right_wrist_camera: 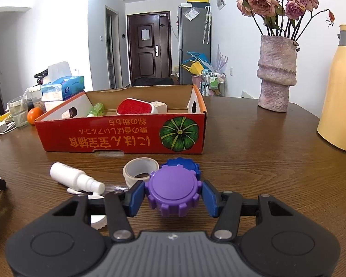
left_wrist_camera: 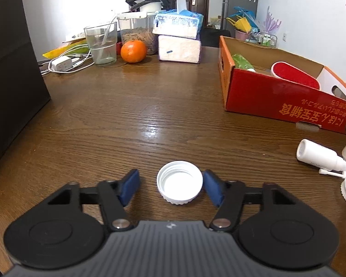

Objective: Organize rigid objects
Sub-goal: 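Close the left tool on the white cap while the right tool grips the purple cap, then carry the white cap with the left tool while the right tool carries the purple cap to the box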

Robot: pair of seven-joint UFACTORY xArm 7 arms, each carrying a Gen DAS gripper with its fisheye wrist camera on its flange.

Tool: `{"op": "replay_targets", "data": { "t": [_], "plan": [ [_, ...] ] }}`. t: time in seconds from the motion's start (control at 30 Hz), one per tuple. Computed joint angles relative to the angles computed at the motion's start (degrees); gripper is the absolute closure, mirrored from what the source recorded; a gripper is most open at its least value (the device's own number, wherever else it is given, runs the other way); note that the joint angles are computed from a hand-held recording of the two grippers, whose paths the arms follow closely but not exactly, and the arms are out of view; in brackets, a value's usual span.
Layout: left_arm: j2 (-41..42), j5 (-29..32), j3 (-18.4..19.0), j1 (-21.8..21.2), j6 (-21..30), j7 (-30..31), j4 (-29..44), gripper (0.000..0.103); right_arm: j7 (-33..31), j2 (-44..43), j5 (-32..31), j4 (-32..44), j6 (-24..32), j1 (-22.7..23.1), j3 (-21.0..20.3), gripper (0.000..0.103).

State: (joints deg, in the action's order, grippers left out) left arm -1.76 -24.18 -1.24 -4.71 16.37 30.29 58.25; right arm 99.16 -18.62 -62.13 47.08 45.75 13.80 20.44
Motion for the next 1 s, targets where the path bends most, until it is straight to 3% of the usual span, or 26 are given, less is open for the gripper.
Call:
{"op": "replay_targets", "data": {
  "t": [0.1, 0.57, 0.73, 1.0],
  "plan": [
    [-0.3, -1.4, 0.0, -0.2, -0.3, 1.6, -0.3, 0.062, -0.1, 0.0, 0.2, 0.0, 0.0, 0.0, -0.1, 0.050],
    [-1.2, -4.5, 0.3, -0.8, -1.2, 3.5, -1.1, 0.062, 0.5, -0.3, -0.4, 0.0, 0.4, 0.0, 0.2, 0.050],
    [-3.2, -9.1, 0.8, -2.4, -2.6, 7.5, -2.8, 0.062, 1.0, -0.5, -0.8, -0.1, 0.6, 0.1, 0.5, 0.050],
    [-5.4, -11.7, 1.9, -5.0, -3.0, 9.2, -4.3, 0.062, 2.6, -1.4, -2.0, -0.1, 1.0, 0.2, 1.0, 0.050]
  ]
}}
